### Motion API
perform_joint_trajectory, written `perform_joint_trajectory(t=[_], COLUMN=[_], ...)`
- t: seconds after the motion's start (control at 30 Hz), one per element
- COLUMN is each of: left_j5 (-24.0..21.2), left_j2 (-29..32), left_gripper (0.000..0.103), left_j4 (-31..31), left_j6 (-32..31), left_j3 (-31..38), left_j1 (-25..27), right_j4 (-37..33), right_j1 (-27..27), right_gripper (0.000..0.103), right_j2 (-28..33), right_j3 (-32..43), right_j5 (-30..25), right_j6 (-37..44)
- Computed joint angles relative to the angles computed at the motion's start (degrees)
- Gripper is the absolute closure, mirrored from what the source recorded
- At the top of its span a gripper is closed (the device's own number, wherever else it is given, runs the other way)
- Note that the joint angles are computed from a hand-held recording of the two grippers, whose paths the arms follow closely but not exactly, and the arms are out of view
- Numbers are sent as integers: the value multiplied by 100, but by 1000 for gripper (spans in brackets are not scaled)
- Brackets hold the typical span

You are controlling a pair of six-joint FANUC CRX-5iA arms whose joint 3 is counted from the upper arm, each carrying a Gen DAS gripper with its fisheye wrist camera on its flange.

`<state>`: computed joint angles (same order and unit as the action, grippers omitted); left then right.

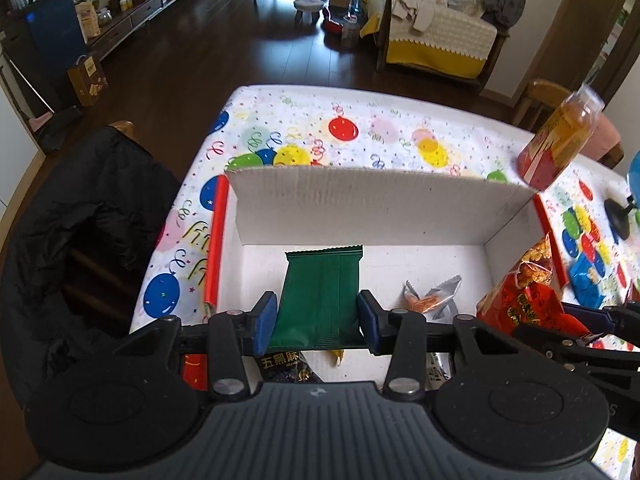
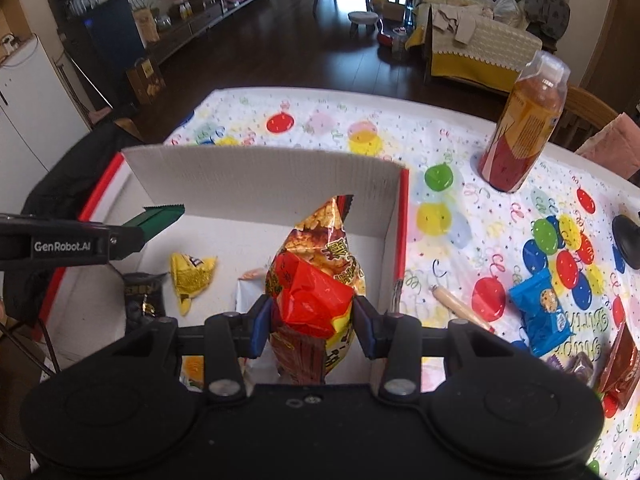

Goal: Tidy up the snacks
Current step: 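Open both tools to drop the green bar and chip bag into the box, then move both tools back toward the brown Oreo packet and clear candy packet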

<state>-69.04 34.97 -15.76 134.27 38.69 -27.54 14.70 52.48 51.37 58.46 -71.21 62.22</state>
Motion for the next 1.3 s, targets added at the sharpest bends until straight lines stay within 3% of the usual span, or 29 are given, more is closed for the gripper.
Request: perform_joint_trajectory(t=[0.23, 0.5, 0.7, 0.83, 0.93, 1.3], left_j5=[-169, -505, -600, -491, -456, -257], left_j2=[296, 464, 431, 275, 164, -309], left_gripper=[60, 60, 58, 49, 46, 41], left_j4=[361, 478, 514, 482, 401, 74], left_j6=[-437, -504, -492, -405, -335, -60], left_j3=[176, 438, 450, 296, 225, -92], left_j1=[80, 97, 73, 19, -38, -291], right_j4=[-117, -217, -264, -271, -257, -157], right_j1=[-9, -9, 4, 25, 48, 157], right_gripper=[61, 58, 43, 38, 28, 16], right_j2=[121, 18, -251, -474, -675, -1461], right_j3=[132, -59, -444, -759, -1038, -2027], right_j5=[-238, -199, 56, 262, 439, 1053], right_j6=[93, 17, -48, -109, -184, -397])
